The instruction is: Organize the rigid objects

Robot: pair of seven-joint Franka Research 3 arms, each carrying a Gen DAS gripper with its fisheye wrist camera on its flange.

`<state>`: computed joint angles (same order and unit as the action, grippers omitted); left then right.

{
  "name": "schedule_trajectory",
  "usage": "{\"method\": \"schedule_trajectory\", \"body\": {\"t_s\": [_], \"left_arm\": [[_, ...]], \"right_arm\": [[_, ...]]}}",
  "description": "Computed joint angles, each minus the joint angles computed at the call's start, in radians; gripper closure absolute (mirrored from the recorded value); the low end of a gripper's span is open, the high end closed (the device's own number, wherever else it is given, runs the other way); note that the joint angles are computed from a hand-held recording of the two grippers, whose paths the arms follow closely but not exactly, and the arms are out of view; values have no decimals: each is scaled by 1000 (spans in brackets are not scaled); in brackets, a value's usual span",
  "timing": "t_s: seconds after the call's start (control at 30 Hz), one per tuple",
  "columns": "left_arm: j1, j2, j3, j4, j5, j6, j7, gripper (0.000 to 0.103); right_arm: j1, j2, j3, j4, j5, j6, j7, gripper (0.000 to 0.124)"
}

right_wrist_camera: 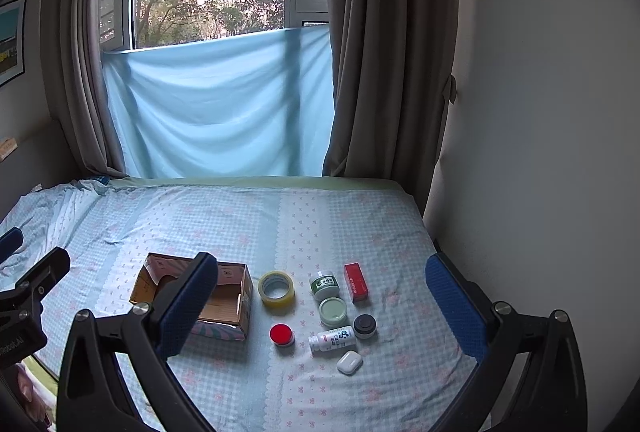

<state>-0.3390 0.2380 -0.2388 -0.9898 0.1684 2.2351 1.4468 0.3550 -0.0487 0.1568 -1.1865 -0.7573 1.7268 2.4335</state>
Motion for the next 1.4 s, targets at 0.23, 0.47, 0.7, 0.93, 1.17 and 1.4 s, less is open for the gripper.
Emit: {"method": "schedule_trajectory", "body": {"t_s": [0.23,0.47,0.7,0.93,1.17,1.4], "left_arm": [[-1,9,-1,10,-2,-6,8,1],[-15,43,1,64,-1,-39,6,1],[-45,100,7,142,9,-97,-19,1],[-96,175,25,183,41,-167,-89,1],[-129,185,24,22,79,-132,-187,1],[-146,289,3,-32,60,-96,-272,1]], "right_arm": [[2,0,0,-3,-5,-2,12,21],[-2,-1,1,0,-4,-11,20,21],[-14,-5,-13,-3,25,-6,-3,21],[-78,-37,-58,-85,131,72,-65,21],[-180,-60,-117,-248,306,201,-162,21],[-259,-18,-161,-364,413,287,-243,21]]}}
